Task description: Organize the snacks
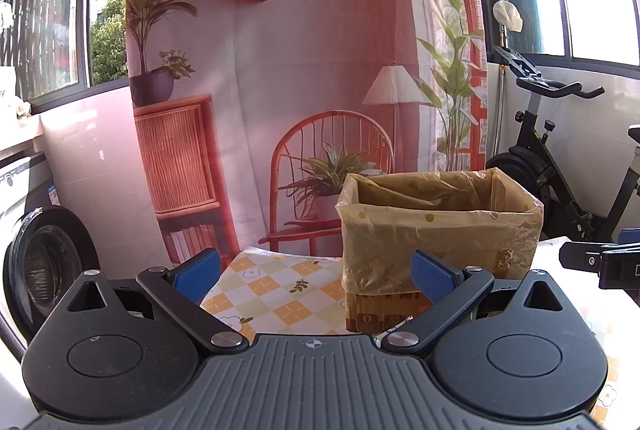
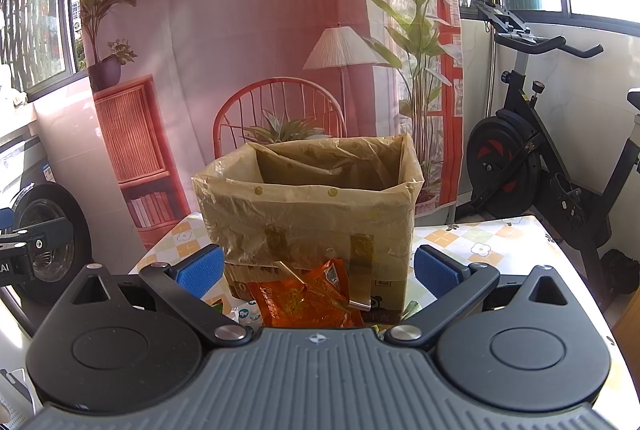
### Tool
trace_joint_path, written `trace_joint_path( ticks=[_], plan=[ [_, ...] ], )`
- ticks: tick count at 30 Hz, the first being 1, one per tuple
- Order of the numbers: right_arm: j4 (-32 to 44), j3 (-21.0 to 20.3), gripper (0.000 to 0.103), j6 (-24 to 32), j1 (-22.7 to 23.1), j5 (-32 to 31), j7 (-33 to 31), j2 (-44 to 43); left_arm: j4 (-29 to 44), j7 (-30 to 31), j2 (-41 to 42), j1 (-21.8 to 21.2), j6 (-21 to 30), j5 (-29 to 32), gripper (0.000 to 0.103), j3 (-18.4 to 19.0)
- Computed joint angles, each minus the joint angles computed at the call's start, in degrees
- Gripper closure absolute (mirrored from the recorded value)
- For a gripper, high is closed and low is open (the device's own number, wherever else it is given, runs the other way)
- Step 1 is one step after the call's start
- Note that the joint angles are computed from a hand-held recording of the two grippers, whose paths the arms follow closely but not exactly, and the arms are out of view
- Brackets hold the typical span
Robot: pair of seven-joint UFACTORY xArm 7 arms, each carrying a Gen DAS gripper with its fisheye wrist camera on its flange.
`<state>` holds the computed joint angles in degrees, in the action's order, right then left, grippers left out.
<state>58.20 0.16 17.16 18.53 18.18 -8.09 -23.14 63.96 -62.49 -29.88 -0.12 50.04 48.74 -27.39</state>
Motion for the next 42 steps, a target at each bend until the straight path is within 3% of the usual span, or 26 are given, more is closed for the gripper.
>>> trace_joint_path(
  ticks=[38,42],
  plan=[
    [-0.30,0.29,0.000,-0.36,0.23,-0.23,0.42,0.14,-0.57,-1.44,0.23,-0.37,0.39,0.30,0.001,-0.09],
    [-0.04,0.16,0.000,-0.96,0.64,0.13,0.36,0.92,-2.64,-3.88,-0.63,-0.20,-1.93,1.07,0.001,0.58]
  ],
)
